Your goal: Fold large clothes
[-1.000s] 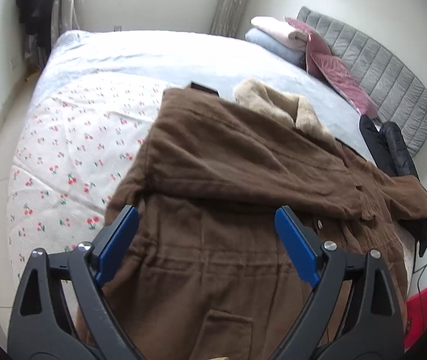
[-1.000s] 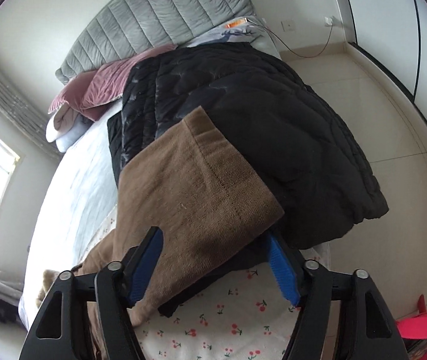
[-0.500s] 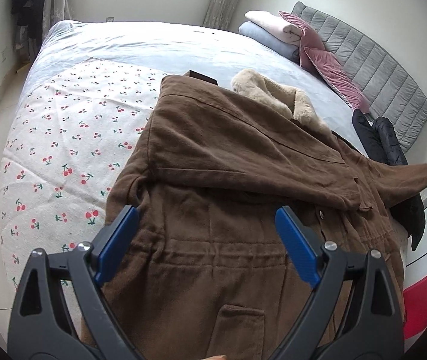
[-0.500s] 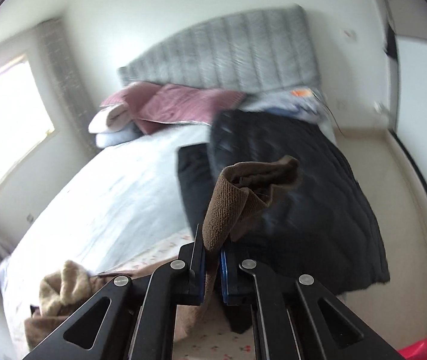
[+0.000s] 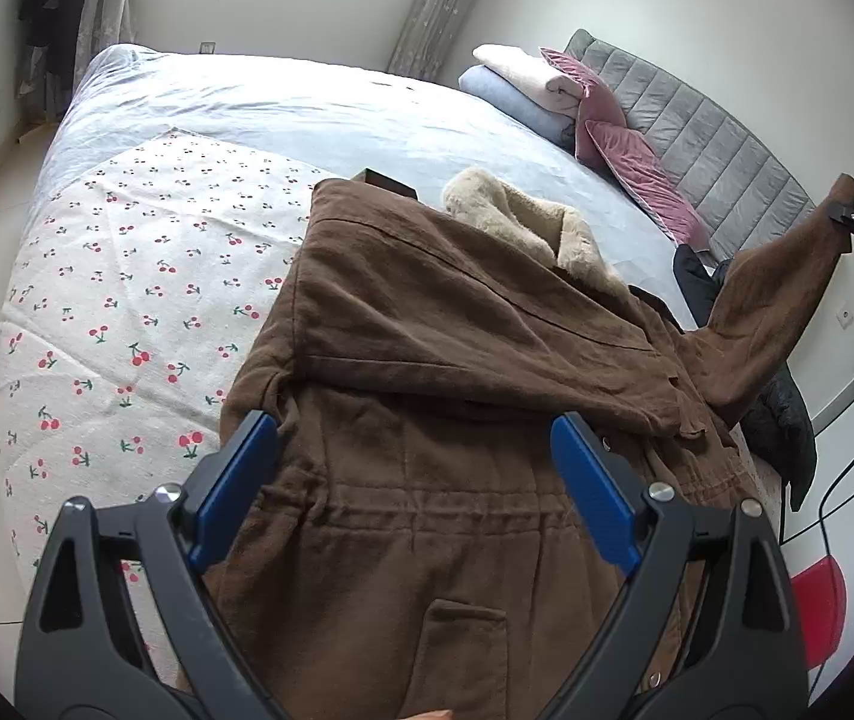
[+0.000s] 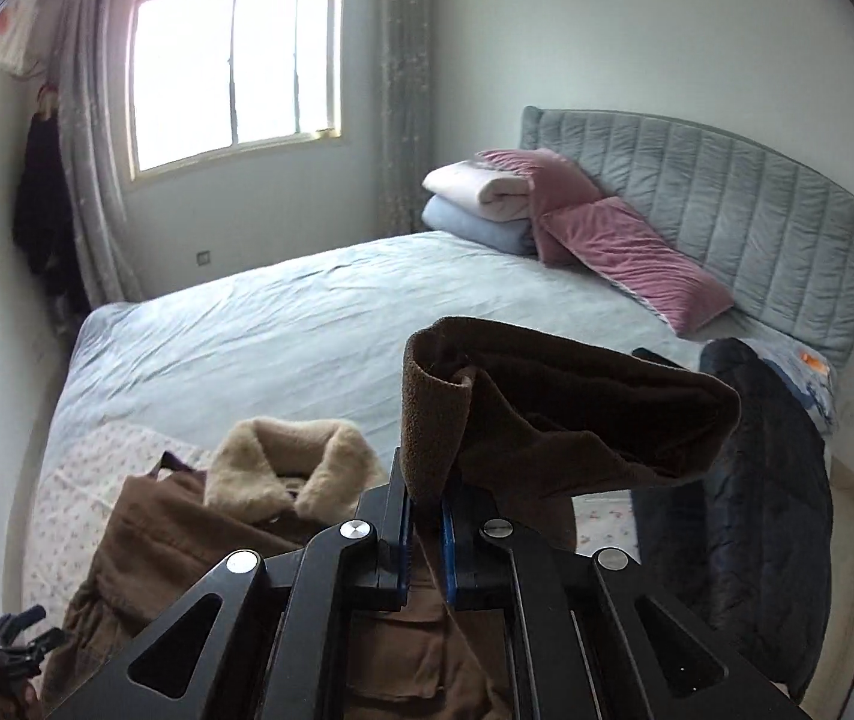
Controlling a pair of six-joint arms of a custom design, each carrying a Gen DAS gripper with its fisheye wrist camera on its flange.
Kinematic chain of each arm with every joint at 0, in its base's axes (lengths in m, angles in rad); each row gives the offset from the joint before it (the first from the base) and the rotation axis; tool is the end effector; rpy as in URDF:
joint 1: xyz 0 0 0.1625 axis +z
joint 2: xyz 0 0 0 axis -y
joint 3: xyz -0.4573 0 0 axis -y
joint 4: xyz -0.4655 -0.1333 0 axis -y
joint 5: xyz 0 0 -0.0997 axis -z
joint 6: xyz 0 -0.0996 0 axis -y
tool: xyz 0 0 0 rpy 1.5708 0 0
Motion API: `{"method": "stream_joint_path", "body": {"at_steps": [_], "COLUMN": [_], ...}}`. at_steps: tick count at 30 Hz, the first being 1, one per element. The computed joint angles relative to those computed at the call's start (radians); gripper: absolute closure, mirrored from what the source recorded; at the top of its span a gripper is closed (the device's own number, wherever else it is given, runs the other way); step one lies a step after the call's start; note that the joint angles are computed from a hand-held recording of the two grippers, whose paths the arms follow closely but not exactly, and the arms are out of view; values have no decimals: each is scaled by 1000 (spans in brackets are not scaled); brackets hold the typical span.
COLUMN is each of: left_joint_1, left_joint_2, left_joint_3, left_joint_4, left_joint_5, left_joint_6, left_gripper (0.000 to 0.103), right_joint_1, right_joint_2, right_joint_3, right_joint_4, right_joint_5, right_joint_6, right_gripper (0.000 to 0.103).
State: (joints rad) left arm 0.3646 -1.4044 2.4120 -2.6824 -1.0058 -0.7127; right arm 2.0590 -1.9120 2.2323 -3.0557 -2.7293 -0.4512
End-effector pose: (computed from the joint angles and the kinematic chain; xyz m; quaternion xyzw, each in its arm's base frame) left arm -0.3372 -0.3285 0.1466 0.2202 0.9336 -0.2566 0.1189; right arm 0.2083 -0.3025 0.5227 0.0479 -0.7595 0.4686 0.4486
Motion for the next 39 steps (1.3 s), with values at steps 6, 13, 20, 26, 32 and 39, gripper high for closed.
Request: {"method": "stream_joint_path", "body": {"at_steps": [6,13,20,26,32,39], "left_joint_1": [9,20,8,23,62,148], "left_joint_2": [0,-2,24,54,222,516], "left_joint_3": [6,11,-5,-47,-228,-459], "left_joint_4": [-19,-17,21,-11,52,58], "left_joint_5": [-15,-21,-32,-161,-228,-296], "left_joint_6": [3,2,2,15,93,191], "left_gripper": [10,10,10,10,11,21], "right_joint_1": [-56,-80,-127,-314,-593,-850], "right_joint_2": [91,52,-116,-327,-441,-452], "right_joint_3": [46,58,71,111,141,152], "right_joint_4": [211,432,517,558,526,484], "right_joint_5": [102,247,193,280,464,679], "right_joint_6": [189,317,349,285,136,22], "right_gripper": [92,61,44,41,40,40]}}
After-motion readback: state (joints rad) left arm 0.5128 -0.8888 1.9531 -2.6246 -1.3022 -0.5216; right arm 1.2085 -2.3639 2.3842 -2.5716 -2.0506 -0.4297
